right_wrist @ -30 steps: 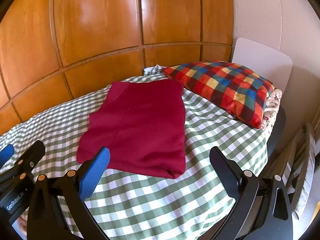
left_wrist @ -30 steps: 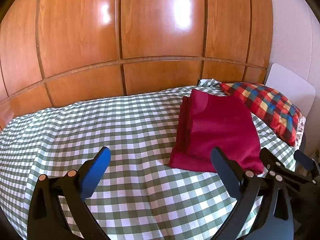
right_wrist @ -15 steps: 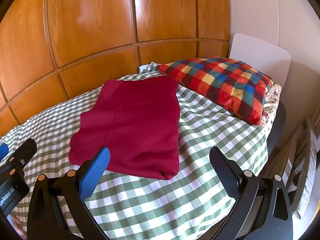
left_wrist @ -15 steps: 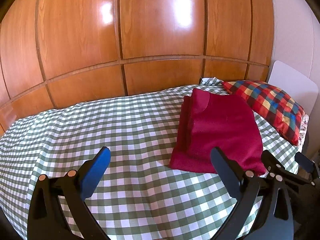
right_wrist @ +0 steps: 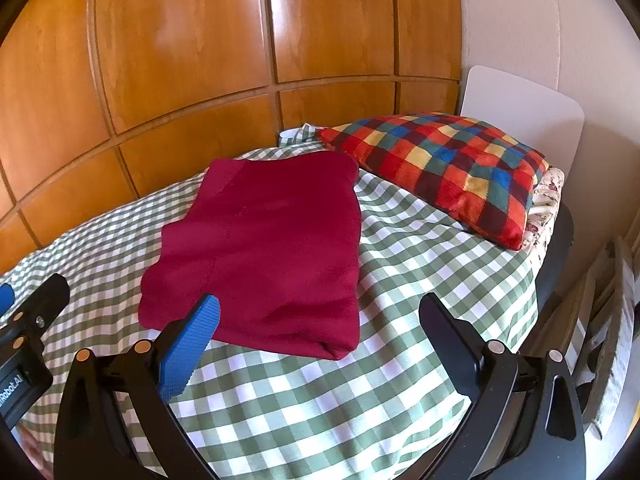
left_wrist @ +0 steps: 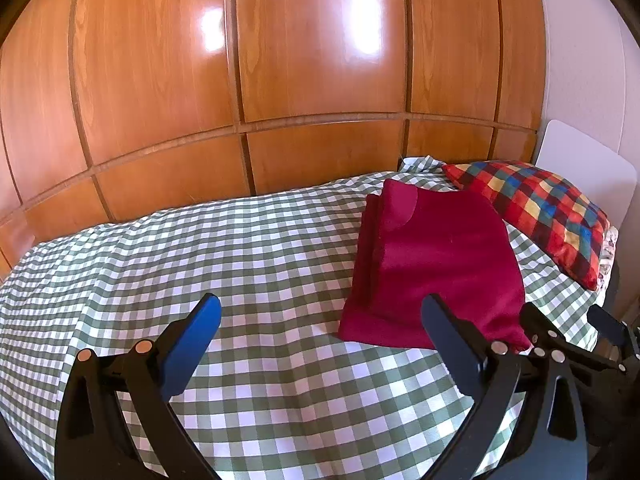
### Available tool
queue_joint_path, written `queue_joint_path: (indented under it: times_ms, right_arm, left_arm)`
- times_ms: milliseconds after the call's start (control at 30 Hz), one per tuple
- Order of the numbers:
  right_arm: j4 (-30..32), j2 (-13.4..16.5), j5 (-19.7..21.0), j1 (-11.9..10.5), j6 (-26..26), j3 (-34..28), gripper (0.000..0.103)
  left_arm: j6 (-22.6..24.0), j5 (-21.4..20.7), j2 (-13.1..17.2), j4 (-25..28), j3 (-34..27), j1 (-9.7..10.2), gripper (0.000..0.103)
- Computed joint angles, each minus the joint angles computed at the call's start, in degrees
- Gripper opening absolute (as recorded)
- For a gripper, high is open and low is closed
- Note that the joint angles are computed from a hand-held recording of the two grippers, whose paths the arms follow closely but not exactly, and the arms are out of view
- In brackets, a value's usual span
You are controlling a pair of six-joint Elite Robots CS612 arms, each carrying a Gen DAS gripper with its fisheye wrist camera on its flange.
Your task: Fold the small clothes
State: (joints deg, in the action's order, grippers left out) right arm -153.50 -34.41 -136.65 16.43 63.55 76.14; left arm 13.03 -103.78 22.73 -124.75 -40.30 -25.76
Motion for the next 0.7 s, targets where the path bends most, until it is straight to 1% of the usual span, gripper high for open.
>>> queue_joint_path:
  times_ms: [200,700]
  right_arm:
    - [0.3,0.2,-1.2,0.4,-0.5,-0.7,0.099]
    - [-0.2,0.4,-2.0,0.7,-1.6,-1.3,0.099]
  left_arm:
    - [-0.4,-0.2,0.0,0.0,-0.3,0.23,0.1]
    - [-1.1,-0.9,0.4,-1.0,-1.6,0.68,0.1]
